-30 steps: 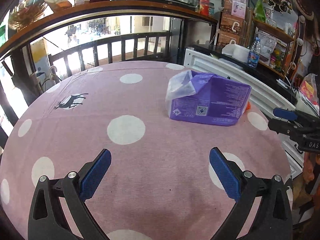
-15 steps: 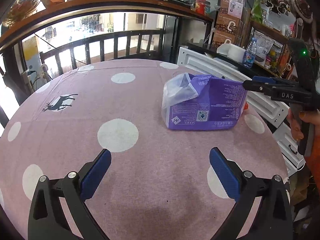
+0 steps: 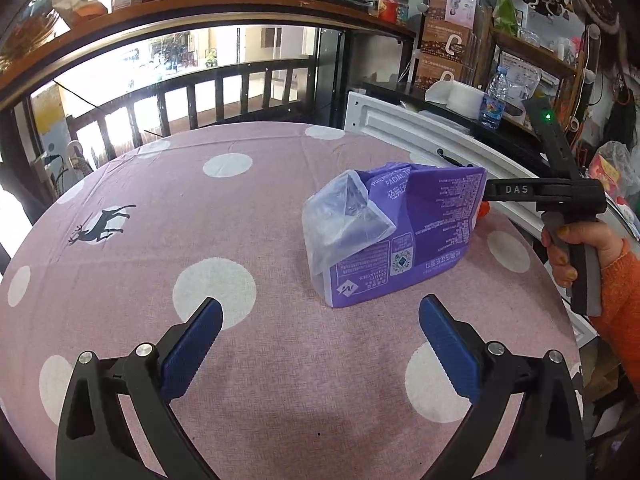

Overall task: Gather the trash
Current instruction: 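Grasp the orange foam net with the right gripper while the left gripper grasps the purple tissue pack, then carry the orange net over the bin with the right gripper while the left lifts the purple pack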

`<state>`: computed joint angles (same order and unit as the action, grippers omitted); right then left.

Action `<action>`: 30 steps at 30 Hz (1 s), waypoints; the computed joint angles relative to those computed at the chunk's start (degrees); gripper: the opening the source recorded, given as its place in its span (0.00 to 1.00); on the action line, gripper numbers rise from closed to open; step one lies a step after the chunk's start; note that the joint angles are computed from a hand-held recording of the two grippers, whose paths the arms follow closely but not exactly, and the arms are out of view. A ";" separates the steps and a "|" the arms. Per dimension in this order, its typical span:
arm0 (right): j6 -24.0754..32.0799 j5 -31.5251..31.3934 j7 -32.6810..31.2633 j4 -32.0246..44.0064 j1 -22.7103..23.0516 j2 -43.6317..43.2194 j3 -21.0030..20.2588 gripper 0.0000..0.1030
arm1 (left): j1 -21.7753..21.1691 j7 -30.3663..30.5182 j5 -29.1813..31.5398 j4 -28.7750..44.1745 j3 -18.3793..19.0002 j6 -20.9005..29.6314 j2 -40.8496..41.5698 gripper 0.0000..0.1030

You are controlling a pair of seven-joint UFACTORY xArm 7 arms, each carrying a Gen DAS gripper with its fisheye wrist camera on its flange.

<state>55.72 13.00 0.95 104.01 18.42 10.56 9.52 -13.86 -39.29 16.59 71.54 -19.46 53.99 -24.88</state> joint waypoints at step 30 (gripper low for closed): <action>-7.98 3.76 -3.12 -20.62 -2.77 -18.50 -2.58 0.24 | -4.61 29.07 -12.26 7.94 8.56 -8.78 13.76 0.69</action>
<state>47.74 16.76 -2.17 83.39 15.64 -7.93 6.93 -18.47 -10.23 4.33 79.48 -10.90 45.21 -11.12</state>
